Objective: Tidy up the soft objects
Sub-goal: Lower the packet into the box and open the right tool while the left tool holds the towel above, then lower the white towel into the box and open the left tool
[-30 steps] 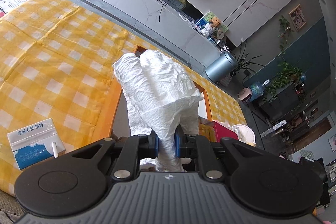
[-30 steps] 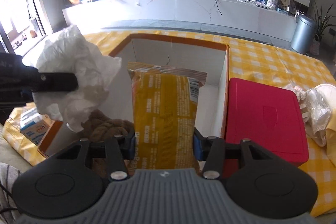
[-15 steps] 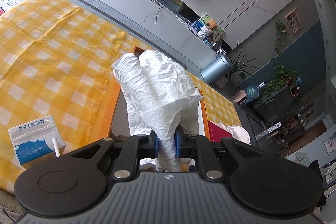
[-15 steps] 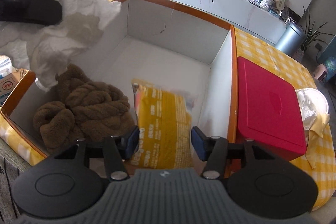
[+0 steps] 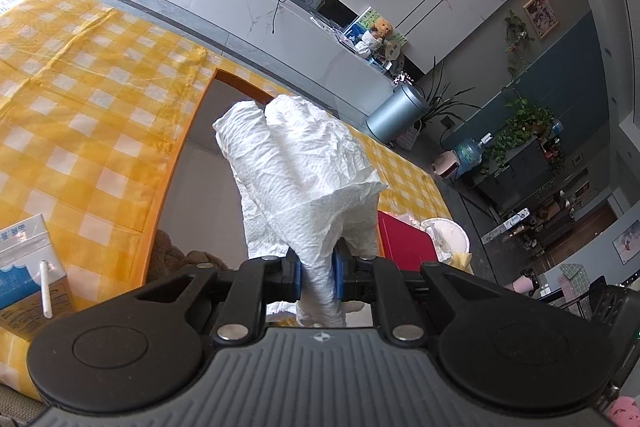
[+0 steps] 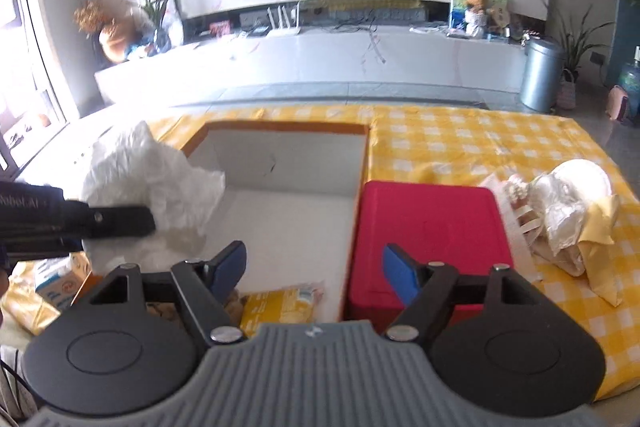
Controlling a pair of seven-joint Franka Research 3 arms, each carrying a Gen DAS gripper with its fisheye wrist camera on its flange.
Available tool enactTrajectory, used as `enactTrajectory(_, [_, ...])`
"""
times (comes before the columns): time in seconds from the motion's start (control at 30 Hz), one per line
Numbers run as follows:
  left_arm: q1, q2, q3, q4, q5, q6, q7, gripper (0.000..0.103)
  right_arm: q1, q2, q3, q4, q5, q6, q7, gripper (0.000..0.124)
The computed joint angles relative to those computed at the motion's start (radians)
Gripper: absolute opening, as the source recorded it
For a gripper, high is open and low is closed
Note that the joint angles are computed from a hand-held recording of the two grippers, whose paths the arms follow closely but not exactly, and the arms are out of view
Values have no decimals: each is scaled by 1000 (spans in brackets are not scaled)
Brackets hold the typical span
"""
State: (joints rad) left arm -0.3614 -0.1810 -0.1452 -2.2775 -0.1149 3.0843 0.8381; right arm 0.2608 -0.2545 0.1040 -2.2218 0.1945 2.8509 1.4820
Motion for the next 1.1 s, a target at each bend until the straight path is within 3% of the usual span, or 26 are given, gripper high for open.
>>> enactTrajectory(0.13, [52,76,-51,73,96,-49,-53,17,43,5,-53,-32,109,97,-67,75])
enactTrajectory(0.2, [67,108,-67,109,133,-88,-78,17,104,7,-108,-30,211,71,-182,75])
enactTrajectory(0.3, [109,132,-97,146,309,-146,-232,17,163,29,-180,42,361,-146,-374,69])
enactTrajectory(0.37, [140,129,-116,177,549,-217,-426,17,161,17,-166,40,391,-190,-469,62])
enactTrajectory(0.4, [146,125,-119,186,629,-237,-483,17,132,17,-139,55,361,-230,-480,43])
enactTrajectory(0.47, [150,114,-114,178,694,-216,-536,17,131,64,-168,162,367,-441,-467,2])
enactTrajectory(0.53, [148,103,-103,155,674,-175,-527,17,97,104,-141,233,371,-535,-477,2])
enactTrajectory(0.6, [149,93,-101,140,658,-161,-525,17,78,156,-104,301,299,-592,-476,2])
enactTrajectory(0.77, [154,72,-95,103,604,-124,-501,17,56,348,-38,533,76,-848,-349,0])
enactTrajectory(0.83, [157,74,-95,103,586,-118,-489,17,64,380,-28,560,22,-869,-317,0])
enactTrajectory(0.93, [157,80,-95,107,558,-116,-472,17,88,394,-19,550,-73,-822,-267,0])
enactTrajectory(1.1, [153,102,-100,129,545,-142,-454,17,101,398,-18,507,-118,-756,-210,0])
